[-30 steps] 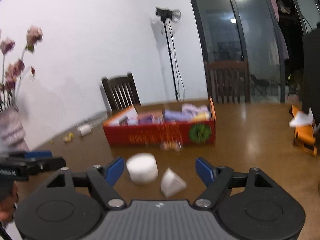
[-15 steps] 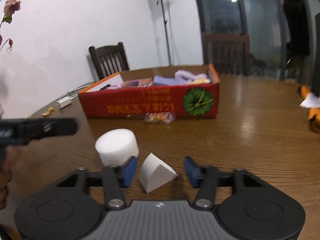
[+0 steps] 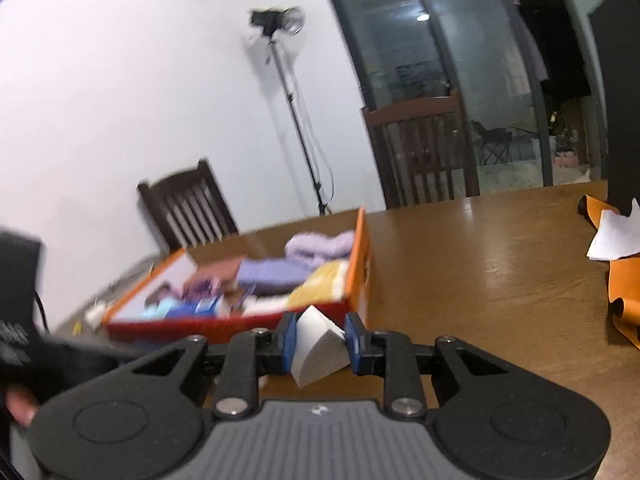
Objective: Organize soft objects
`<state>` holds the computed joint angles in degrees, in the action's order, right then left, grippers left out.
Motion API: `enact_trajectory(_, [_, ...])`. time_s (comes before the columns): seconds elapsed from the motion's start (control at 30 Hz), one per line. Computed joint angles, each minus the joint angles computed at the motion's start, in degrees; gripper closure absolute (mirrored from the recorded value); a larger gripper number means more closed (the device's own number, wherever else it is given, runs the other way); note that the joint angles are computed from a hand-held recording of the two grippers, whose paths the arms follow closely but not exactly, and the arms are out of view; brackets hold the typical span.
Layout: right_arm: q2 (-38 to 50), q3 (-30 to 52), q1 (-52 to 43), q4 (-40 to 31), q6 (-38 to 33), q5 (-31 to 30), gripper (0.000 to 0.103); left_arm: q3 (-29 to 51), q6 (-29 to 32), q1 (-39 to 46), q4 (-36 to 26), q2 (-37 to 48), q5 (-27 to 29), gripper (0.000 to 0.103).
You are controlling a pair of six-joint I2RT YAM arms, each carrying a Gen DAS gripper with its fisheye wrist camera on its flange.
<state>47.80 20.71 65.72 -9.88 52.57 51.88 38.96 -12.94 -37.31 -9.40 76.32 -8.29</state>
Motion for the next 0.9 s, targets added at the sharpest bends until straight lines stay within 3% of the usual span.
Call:
enact_trajectory(0.07, [-1.1, -2.1, -0.7, 1.7, 0.6, -1.0, 0.078, 1.3, -1.0, -0.6, -0.4, 2.9, -0.2, 0.014])
enact_trajectory(0.17, [-2.3, -4.1, -1.7, 3.0, 0.8, -2.2, 0.078, 1.0, -2.6, -1.8, 0.9, 4.1, -3.2, 0.023])
enact_trajectory(0.33, [-1.3, -4.6, 0.8, 4.6, 1.1, -0.7, 0.077, -0.8, -3.8, -3.3, 2.5, 2.7, -5.9, 0.050])
enact_trajectory(0.37, [-0.7, -4.7, 0.8, 5.6, 0.9, -1.3, 0.077, -0.7, -4.3, -3.8, 2.6, 3.0, -7.1, 0.060])
enact_trajectory(0.53, [1.2, -4.0, 3.2, 5.9, 0.9, -1.5, 0.077, -4.4, -5.7, -4.1, 2.0, -2.8, -5.5, 0.065])
enact_trajectory(0.63, [1.8, -3.9, 3.7, 6.3, 0.8, -2.0, 0.077, -8.5, -6.5, -4.7, 1.2, -11.3, -5.5, 0.065])
enact_trajectory(0.73, [2.8, -3.6, 4.1, 6.6, 0.4, -2.1, 0.077, -13.2, -6.4, -7.3, -3.7, -24.9, -8.3, 0.065])
enact_trajectory(0.9, [5.5, -3.2, 4.3, 8.5, -0.9, -2.8, 0.077, -16.8, -8.4, -8.9, -21.5, -49.6, -9.2, 0.065])
